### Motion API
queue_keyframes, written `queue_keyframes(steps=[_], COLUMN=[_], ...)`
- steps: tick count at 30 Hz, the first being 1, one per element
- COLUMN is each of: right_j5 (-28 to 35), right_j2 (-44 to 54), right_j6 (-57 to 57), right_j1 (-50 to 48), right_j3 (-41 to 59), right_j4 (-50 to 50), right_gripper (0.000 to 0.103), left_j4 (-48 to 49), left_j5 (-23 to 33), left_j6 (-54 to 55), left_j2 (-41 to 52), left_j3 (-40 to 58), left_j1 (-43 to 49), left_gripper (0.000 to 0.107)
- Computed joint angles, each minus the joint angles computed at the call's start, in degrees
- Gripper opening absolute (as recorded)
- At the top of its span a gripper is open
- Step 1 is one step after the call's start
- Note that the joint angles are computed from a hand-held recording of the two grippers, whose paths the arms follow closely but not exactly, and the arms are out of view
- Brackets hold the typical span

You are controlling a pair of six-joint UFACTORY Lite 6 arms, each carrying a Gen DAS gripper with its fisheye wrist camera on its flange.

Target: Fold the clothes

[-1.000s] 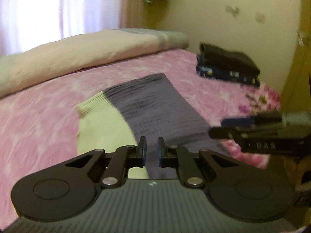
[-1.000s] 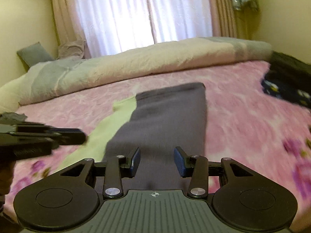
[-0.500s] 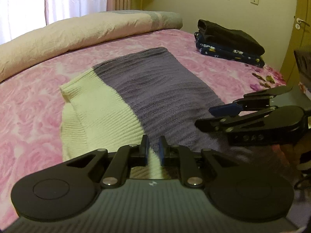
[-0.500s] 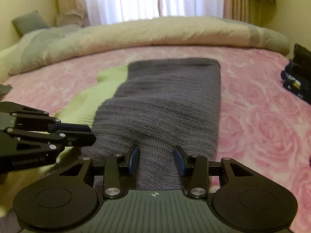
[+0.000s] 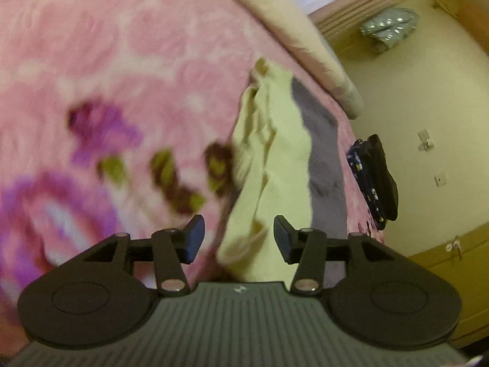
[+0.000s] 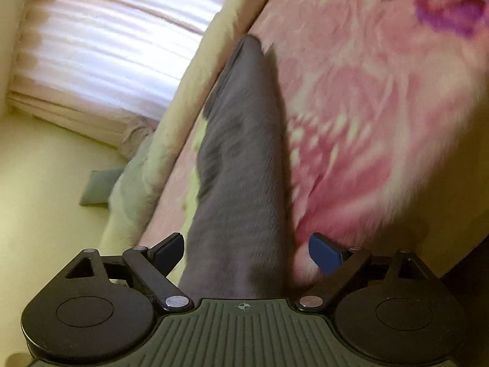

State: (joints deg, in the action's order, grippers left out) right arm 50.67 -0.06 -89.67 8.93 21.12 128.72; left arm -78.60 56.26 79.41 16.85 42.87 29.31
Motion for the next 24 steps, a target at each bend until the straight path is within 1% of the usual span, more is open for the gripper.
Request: queue_keyframes(steps=[2,4,5,8,11,13,15,16,17,18,19,21,24], right_j5=[1.06,2.82,4.01,8.84,12.99,14.65,14.83,14.79,14.08,13.37,12.74,13.23,11.97], right_j2=[1.59,4.25,6.20,11.04,16.09,21.40,26.19,27.53,27.28,27.03,26.81,26.40,22.07], right_j6=[1.19,1.93,2.58,1.81,1.68,2.70,3.57,3.68,3.56,3.45,3.31,2.89,2.44], right_j1=[0.17,-0.06,-0.32,-1.47,-3.15,-3.43,-2.38,-1.90,-1.69,-1.49,-1.33,-1.52,-0.66], right_j3=[0.75,2.01,2.83,4.12,6.65,10.82,15.30,16.81,17.05,17.29,17.45,16.53,13.89], right_j4=[-1.45,-2.52,-2.97,-3.36,-5.35,-6.62,-6.83,-6.82,-6.98,-7.15,-7.27,-7.07,-6.27], right_gripper=[0.086,0.070,0.068,0.068,0.066,0.051,0.040,0.039,0.039,0.033,0.019,0.016,0.014], left_j4=[-0.85,-2.14,-2.27,-2.29,-2.88,-3.71,-4.51,-4.78,-5.05,-5.33,-5.61,-6.58,-7.88], left_j5=[1.81,3.13,3.66,3.90,6.18,6.47,5.83,5.57,5.31,5.05,4.79,5.27,5.75], left_j6=[0.84,0.34,0.01,0.02,-1.31,-1.41,-0.58,0.08,0.75,1.42,2.10,5.12,7.72], left_j2=[2.38,4.25,5.08,6.40,10.28,12.08,12.38,12.13,11.89,11.64,11.40,9.43,4.47], left_j3=[-0.78,0.21,0.81,2.16,5.10,6.86,7.39,7.00,6.62,6.23,5.85,3.38,-0.67], left_j1=[0.07,-1.27,-1.84,-2.71,-2.53,-3.69,-4.96,-5.12,-5.28,-5.44,-5.61,-5.03,-4.56], left_gripper=[0.044,0.044,0.044,0.043,0.042,0.041,0.034,0.024,0.018,0.016,0.015,0.014,0.013])
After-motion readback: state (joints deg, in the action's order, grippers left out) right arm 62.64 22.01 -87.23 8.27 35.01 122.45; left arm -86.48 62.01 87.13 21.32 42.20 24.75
